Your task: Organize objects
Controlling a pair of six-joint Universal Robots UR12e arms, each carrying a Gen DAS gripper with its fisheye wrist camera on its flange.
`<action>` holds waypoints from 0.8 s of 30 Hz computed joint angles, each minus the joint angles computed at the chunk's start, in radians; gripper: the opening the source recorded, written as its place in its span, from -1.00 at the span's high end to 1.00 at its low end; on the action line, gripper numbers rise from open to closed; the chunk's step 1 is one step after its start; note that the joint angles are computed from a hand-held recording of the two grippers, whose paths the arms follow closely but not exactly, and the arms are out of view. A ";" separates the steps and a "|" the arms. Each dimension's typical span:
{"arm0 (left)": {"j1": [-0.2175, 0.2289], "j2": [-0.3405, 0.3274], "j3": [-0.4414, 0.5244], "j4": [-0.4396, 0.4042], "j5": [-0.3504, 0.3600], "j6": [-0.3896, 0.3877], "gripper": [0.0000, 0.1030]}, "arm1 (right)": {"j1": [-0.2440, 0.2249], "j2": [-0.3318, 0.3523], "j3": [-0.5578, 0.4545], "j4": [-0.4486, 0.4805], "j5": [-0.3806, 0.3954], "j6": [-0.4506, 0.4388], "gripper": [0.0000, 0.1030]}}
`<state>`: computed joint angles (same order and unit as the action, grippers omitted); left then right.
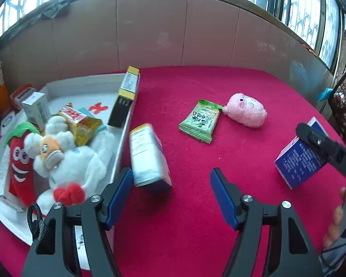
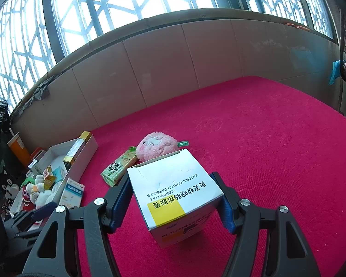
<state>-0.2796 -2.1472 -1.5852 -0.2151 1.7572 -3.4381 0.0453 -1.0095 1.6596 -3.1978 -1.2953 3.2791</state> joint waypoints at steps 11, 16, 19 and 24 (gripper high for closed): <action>-0.005 -0.044 0.072 -0.074 0.037 0.008 -0.33 | 0.000 0.000 0.001 0.006 -0.001 0.003 -0.37; -0.015 -0.057 0.085 -0.073 0.069 0.041 -0.02 | 0.000 -0.002 0.005 0.005 -0.004 -0.002 -0.37; -0.005 -0.044 0.058 -0.023 0.052 0.036 0.51 | 0.002 -0.003 0.006 0.005 -0.008 -0.006 -0.37; -0.010 -0.042 0.042 0.044 0.015 0.107 0.55 | 0.008 -0.004 0.007 0.005 -0.019 -0.015 -0.37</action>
